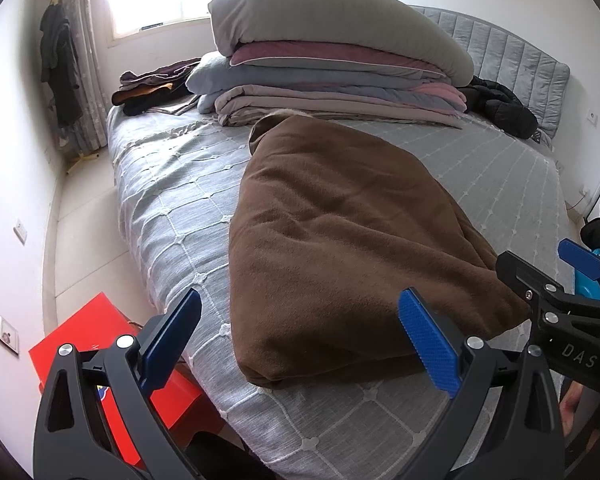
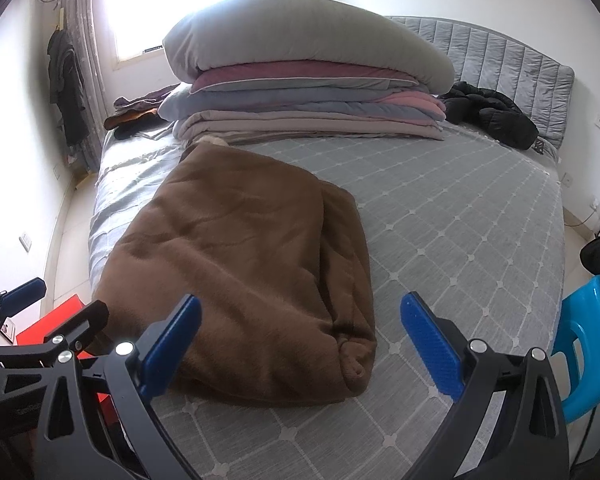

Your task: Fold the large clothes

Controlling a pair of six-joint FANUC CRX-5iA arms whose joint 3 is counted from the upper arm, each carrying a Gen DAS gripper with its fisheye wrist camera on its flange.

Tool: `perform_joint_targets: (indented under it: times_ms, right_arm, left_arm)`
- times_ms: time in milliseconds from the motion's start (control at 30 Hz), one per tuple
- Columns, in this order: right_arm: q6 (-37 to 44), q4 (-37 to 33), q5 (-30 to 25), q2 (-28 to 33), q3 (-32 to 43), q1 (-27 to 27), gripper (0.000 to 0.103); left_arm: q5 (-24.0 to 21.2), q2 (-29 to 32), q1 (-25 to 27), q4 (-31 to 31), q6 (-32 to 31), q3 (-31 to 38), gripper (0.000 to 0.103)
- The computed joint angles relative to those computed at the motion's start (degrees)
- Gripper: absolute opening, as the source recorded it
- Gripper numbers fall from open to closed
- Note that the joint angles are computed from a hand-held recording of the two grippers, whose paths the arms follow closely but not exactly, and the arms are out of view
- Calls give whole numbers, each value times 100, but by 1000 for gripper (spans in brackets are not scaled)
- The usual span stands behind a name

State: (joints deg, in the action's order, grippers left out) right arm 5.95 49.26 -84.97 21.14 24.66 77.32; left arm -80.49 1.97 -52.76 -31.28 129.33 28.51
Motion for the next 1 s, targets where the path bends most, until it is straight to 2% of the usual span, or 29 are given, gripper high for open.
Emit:
perform_joint_targets:
  times_ms: [1000]
  right_arm:
    - [-9,-54,-15,14,7,-4,96]
  left_arm:
    - [-49,-17,-44,-36,26,-43,95]
